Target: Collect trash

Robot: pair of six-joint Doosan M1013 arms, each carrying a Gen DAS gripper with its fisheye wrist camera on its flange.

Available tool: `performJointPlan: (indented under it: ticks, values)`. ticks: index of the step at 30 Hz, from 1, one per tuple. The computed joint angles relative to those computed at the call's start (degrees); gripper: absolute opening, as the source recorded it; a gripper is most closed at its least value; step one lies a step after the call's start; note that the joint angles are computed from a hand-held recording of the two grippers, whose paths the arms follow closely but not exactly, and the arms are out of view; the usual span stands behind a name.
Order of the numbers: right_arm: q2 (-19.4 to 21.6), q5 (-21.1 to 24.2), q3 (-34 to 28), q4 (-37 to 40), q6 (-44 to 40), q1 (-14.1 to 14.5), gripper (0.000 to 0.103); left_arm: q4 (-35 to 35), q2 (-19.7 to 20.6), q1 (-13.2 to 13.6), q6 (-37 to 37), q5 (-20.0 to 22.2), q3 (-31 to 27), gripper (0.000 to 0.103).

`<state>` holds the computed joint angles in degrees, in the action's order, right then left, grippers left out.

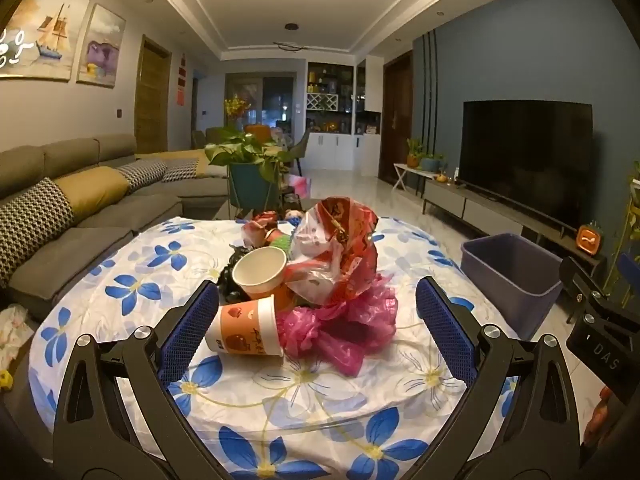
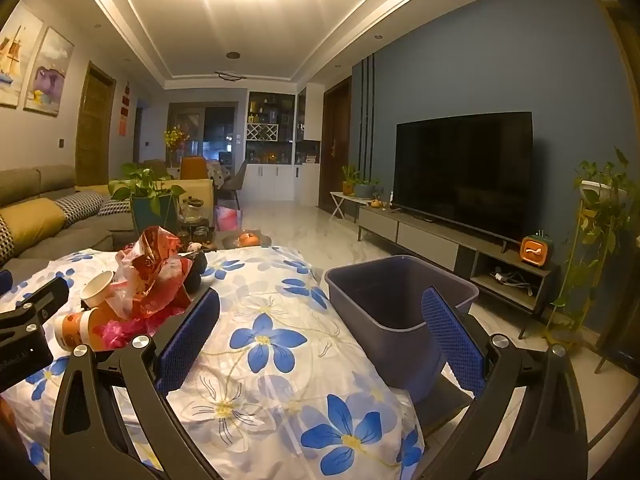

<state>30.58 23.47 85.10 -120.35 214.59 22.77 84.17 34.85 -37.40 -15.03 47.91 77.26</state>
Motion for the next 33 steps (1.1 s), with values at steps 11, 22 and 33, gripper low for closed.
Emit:
performJointPlan:
  ticks: [11, 22, 33]
  values:
    - [0.1, 0.0, -0.2, 0.1, -0.3, 0.0, 0.098, 0.9, 0.0, 0.1, -0.8, -0.2, 0.1, 0.097]
    - [0.2, -0.2, -0.2, -0.8, 0.7, -0.2, 0.098, 1.4, 0.1, 0.4, -1.3, -0.3, 0.0, 0.097]
    - [0.4, 0.3, -0.3, -0.5, 0.5, 0.2, 0.098, 1.6, -0.1, 0.1, -1.6, 0.1, 0.2, 0.097]
